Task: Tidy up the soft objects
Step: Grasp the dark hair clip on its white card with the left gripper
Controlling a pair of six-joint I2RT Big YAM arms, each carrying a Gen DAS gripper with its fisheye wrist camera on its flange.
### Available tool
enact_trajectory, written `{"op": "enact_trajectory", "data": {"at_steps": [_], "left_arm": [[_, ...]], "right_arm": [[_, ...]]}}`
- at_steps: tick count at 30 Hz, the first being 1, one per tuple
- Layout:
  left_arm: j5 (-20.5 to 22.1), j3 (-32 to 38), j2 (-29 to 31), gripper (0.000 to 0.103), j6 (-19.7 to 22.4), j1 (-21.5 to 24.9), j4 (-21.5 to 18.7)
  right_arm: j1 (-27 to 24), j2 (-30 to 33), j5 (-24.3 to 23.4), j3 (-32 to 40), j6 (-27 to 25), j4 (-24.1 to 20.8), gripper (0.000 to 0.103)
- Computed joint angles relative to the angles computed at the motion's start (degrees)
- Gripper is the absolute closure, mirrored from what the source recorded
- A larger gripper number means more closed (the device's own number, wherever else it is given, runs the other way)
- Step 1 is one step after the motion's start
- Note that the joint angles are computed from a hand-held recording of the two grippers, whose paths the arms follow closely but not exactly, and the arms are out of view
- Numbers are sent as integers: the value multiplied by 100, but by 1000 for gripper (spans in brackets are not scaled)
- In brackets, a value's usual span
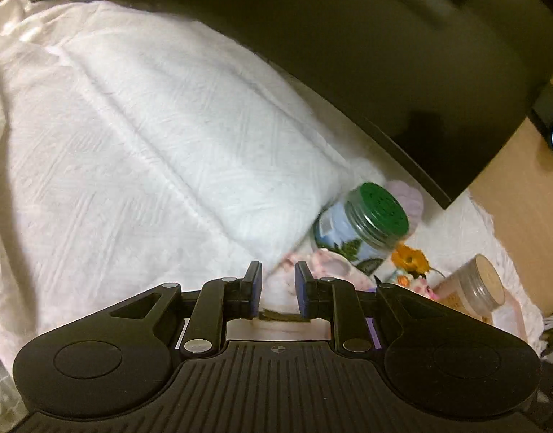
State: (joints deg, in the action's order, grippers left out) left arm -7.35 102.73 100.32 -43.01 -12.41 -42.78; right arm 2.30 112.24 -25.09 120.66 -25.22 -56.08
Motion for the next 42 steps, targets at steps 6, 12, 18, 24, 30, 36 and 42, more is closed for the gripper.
{"op": "enact_trajectory", "data": {"at_steps": [6, 12, 18, 24, 30, 36, 42], "left_arm": [[1157, 222, 257, 81, 807, 238, -2], [676, 1230, 783, 81, 4091, -85, -1369], [670, 1749, 1118, 78, 4783, -88, -2090], [1082, 2204, 1422, 66, 4961, 24, -2443], [1098, 2192, 1467, 67, 4666, 26, -2266], [716, 2053, 1387, 68, 4045, -94, -2177], [341, 1423, 1048, 79, 3523, -209, -1648]], "right_arm": [[84, -153, 47, -295, -444, -68, 41], [38, -61, 113, -206, -377, -213, 41], [4, 80, 51, -10, -294, -471, 41], [-2, 231, 14, 184, -257, -730, 41], [-20, 241, -10, 173, -169, -724, 41], [-24, 88, 74, -112, 139, -280, 41], [109, 100, -33, -45, -313, -269, 39]]}}
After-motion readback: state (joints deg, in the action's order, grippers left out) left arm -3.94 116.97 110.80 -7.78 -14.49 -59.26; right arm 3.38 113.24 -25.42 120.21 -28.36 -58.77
